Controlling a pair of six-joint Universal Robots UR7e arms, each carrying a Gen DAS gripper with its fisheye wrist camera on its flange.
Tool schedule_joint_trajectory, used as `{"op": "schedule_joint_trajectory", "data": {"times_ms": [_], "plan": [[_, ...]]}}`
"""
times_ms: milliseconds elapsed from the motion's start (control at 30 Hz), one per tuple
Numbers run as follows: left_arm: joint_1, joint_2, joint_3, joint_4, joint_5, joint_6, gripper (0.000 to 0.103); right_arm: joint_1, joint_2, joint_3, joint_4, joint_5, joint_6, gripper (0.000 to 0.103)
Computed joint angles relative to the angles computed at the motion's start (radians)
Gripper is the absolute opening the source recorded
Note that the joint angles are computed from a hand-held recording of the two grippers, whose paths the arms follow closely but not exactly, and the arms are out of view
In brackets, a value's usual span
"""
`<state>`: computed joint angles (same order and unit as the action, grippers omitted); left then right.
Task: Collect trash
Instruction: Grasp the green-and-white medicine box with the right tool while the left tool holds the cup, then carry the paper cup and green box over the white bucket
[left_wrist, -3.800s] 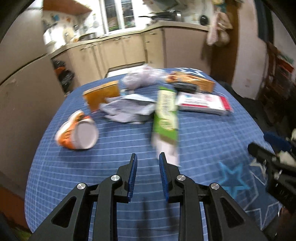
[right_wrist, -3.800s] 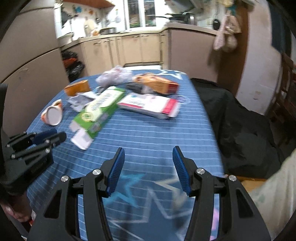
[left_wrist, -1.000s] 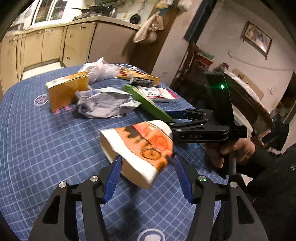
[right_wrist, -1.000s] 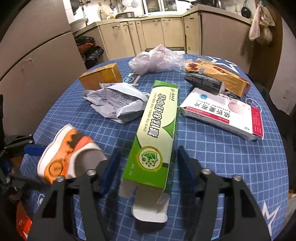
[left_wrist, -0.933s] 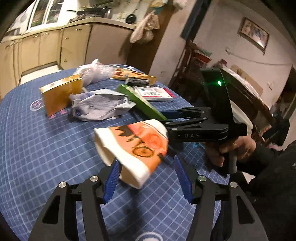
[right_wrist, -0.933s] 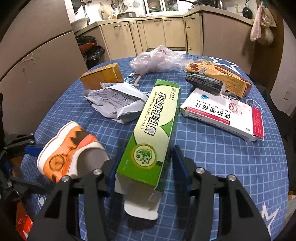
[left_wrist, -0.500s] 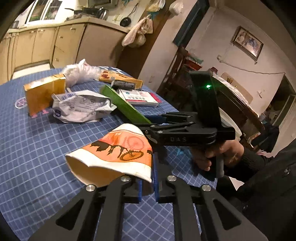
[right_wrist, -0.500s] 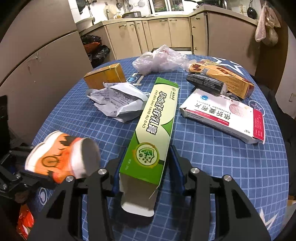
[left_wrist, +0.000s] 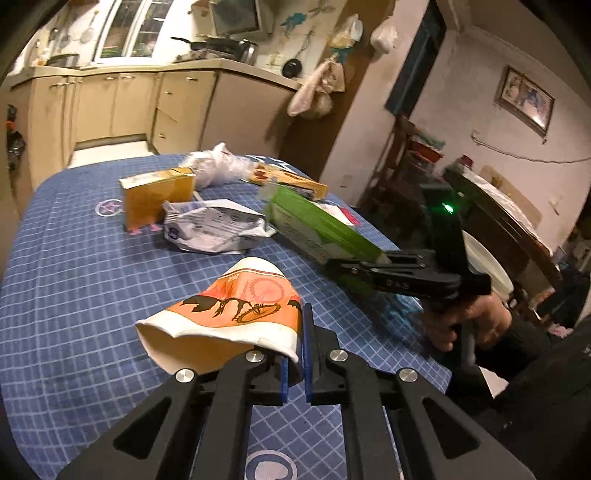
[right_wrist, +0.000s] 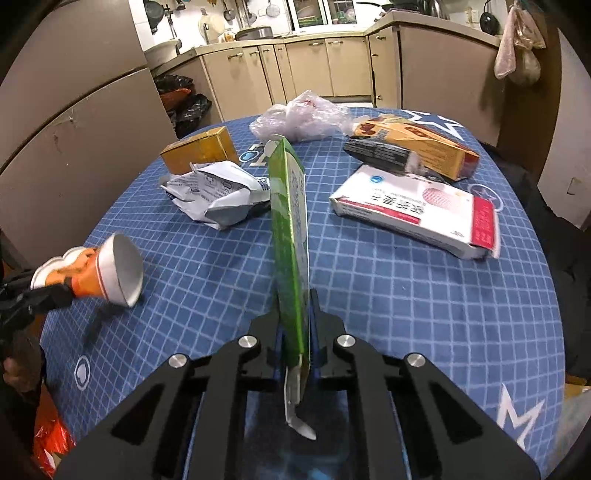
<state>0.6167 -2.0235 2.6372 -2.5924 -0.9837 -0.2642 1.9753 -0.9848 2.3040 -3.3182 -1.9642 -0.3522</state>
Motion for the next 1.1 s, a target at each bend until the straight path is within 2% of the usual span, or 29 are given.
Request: {"op": "schedule_joint_trajectory", "data": {"times_ms": [233, 300, 467, 533, 700, 933, 1000, 1100], "plan": [[-0.192, -0.064, 0.021, 0.216, 0.212, -0.233, 0.007, 0.006, -0.087, 0.090, -0.045, 0.025, -0.015, 0.009], [-0.226, -0.042, 0.020, 0.268, 0.237, -0.280, 0.007, 0.007, -0.127, 0.122, -0.054, 0.033, -0.017, 0.009], [-0.309, -0.004, 0.024, 0.295, 0.272, -0.359, 0.007, 0.017, -0.220, 0.191, -0.076, 0.029, -0.028, 0.009], [-0.328, 0.041, 0.013, 0.268, 0.277, -0.398, 0.007, 0.022, -0.242, 0.207, -0.089, 0.015, -0.035, 0.009], [-0.373, 0.210, -0.050, 0.330, 0.360, -0.551, 0.007, 0.018, -0.336, 0.265, -0.098, -0.013, -0.036, 0.009], [-0.414, 0.416, -0.174, 0.593, 0.451, -0.834, 0.007, 0.003, -0.410, 0.312, -0.134, -0.033, -0.042, 0.009], [-0.420, 0.459, -0.201, 0.643, 0.465, -0.886, 0.007, 0.008, -0.426, 0.323, -0.142, -0.040, -0.041, 0.009], [-0.427, 0.508, -0.226, 0.652, 0.469, -0.905, 0.007, 0.007, -0.459, 0.339, -0.149, -0.045, -0.047, 0.009]]}}
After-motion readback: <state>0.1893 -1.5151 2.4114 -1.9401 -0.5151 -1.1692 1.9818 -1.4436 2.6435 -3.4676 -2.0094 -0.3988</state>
